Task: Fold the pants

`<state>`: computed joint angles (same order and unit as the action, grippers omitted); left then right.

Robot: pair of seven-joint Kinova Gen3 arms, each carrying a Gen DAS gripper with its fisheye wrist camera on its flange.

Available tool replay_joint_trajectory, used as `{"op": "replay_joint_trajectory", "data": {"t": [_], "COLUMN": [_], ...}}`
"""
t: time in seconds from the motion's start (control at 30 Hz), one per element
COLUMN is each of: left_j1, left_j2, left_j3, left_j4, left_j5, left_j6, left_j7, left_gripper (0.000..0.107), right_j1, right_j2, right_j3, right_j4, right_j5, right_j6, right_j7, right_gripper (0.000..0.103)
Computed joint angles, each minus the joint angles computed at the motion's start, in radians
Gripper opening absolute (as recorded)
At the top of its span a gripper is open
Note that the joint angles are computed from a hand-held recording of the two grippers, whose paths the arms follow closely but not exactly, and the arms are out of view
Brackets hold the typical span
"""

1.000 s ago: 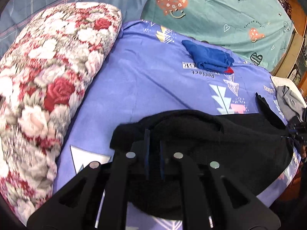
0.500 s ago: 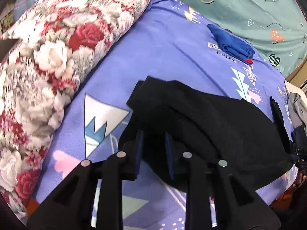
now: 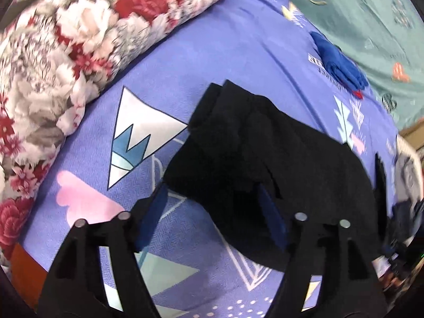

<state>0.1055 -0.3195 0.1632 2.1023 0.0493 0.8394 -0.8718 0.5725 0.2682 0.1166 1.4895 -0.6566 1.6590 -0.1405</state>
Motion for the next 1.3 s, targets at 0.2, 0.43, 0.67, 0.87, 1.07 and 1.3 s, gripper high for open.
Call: {"op": "replay_joint_trajectory", "data": {"t": [0.2, 0.43, 0.67, 0.87, 1.07, 1.3], "left_j1": [-0.003, -0.006, -0.006, -0.012, -0.014, -0.006], "left_j2": [0.038, 0.083, 0.126, 0.158, 0.173, 0.148], "left_j3": [-0.082, -0.034, -0.056, -0.087, -0.068, -0.041], "left_j4": [-0.018, -0.092, -0.09, -0.102, -0.121, -0.157], "left_j5": [0.118, 0.084, 0.081, 0.117, 0.078, 0.026], "left_j6": [0.0, 0.044, 0.014, 0.006, 0.016, 0.046], "left_j7": [-0.056, -0.011, 0.013, -0.037, -0.003, 0.08], "left_gripper": [0.074, 0.075, 0.072, 0.056, 0.033, 0.021], "right_j1": [-0.012, -0.013, -0.016, -0.047, -0.069, -0.08], "right_j2": [0.002, -0.014, -0.008, -0.019, -0.025, -0.027], "right_j3": [0.002, 0.0, -0.004, -0.011, -0.015, -0.016], "right_j4": [0.019, 0.014, -0.016, 0.011, 0.017, 0.009], "right_j5": [0.023, 0.025, 0.001, 0.05, 0.085, 0.116], "right_j6": [-0.048, -0.059, -0.083, -0.122, -0.136, -0.107], "right_j7": [-0.012, 0.011, -0.021, -0.011, 0.005, 0.039], "right_gripper": [0.017, 0.049, 0.05, 0.05, 0.05, 0.05]}}
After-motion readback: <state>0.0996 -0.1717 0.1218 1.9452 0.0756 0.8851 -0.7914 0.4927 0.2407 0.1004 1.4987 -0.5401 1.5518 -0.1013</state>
